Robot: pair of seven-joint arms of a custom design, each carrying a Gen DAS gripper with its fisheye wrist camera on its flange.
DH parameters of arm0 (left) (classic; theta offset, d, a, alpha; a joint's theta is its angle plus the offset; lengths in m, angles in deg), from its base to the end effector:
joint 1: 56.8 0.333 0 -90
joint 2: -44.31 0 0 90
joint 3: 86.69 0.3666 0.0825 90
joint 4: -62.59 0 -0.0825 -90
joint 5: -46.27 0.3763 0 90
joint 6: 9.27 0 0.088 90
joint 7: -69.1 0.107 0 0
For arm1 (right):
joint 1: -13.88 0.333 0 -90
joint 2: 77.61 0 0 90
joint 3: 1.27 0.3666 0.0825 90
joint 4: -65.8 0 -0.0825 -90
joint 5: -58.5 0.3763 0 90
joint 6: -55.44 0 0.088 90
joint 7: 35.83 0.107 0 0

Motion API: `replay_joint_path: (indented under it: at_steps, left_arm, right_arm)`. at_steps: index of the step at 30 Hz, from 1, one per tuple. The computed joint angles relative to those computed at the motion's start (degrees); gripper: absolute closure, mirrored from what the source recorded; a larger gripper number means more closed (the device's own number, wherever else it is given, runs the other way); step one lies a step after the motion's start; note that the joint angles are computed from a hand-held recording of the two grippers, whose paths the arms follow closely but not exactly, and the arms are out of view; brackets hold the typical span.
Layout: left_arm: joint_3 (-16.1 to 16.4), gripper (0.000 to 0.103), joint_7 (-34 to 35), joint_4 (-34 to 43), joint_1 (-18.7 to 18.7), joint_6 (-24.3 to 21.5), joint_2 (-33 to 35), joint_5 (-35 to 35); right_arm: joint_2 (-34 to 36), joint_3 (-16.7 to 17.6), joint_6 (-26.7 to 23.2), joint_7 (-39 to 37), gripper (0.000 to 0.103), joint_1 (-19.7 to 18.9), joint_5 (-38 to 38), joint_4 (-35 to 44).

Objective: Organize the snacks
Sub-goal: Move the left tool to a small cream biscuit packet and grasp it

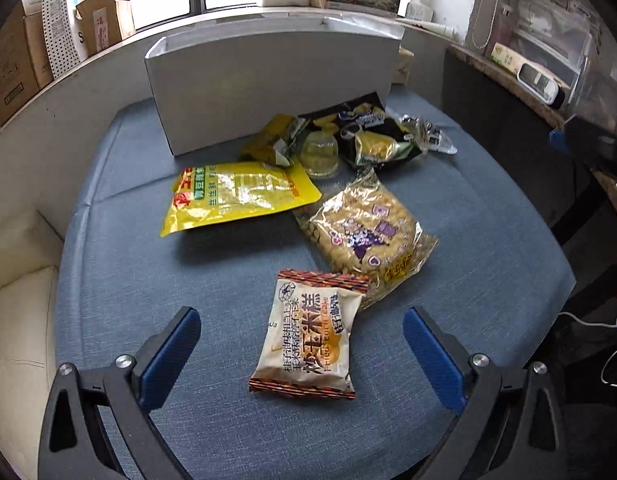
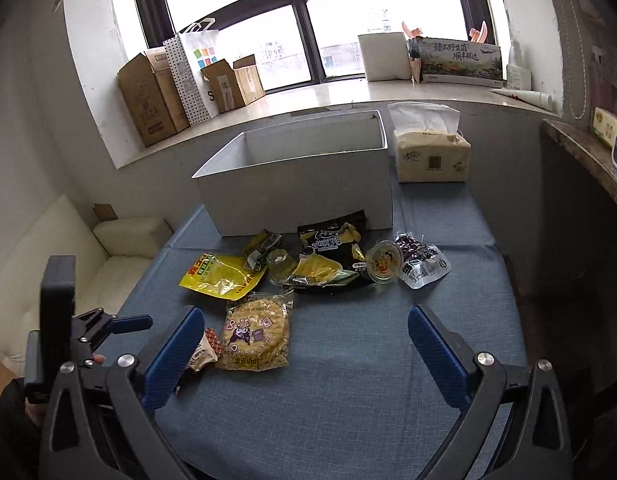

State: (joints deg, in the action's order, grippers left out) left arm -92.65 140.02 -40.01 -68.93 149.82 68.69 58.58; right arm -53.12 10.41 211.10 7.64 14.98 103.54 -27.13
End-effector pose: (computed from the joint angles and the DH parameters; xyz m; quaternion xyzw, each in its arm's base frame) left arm 0.6728 -0.2184 0.4295 -0.6296 0.7243 -0.2284 0.1641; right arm 0.7210 0.1098 0.4964 -0.7479 0.5135 -0.1211 0.4029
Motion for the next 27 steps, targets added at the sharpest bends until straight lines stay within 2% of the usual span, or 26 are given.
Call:
replay_joint_path:
  at_steps: [4,7,8,9,10,12,18,22,24,27]
  left_arm:
    - [-1.9,0.000,3.4,1.6,1.6,-2.5,2.0,-2.6]
    - [-1.1,0.005,3.4,1.6,1.1,-2.5,2.3,-2.3]
    - [-0.8,0.013,3.3,1.6,1.0,-2.5,2.4,-2.3]
    - [0.8,0.022,1.4,1.4,-0.3,-2.1,2.3,-0.1]
    - [0.4,0.025,2.3,1.3,0.1,-1.7,2.2,-0.5]
    - [-1.4,0.050,4.6,0.8,1.6,-1.0,1.7,-2.2]
    - [0.0,0.050,3.6,0.7,0.4,-2.0,1.2,-0.8]
    - [0.7,0.050,1.8,-1.7,0.4,0.2,-1.0,-0.2]
    - [2.2,0.050,-0.6,-2.9,-0.5,1.0,-2.5,1.6]
    - [2.8,0.050,-2.9,-5.6,0.1,3.1,-5.3,2.8]
  right_arm:
    - [-0.1,0.2,-0.9,-0.2,0.000,0.1,0.4,-0.3]
    - [-0.2,0.1,-1.0,-0.4,0.000,0.3,0.2,-0.5]
    - [-0.2,-0.2,-0.9,0.0,0.000,0.6,-0.1,-0.5]
    - [-0.2,-0.4,-0.8,0.5,0.000,0.8,-0.5,-0.5]
    - [-0.1,-0.5,-0.9,0.8,0.000,0.9,-0.7,-0.5]
    - [0.0,-0.5,-1.1,1.3,0.000,0.9,-0.9,-0.4]
    - [0.5,-1.2,-1.8,3.5,0.000,1.8,-3.6,-0.2]
    - [1.8,-2.1,-2.7,6.4,0.000,3.0,-8.0,0.8]
    - [2.8,-2.9,-4.2,8.5,0.000,4.0,-11.3,1.9]
    - [5.1,-2.7,-6.8,9.0,0.000,5.1,-15.7,4.6]
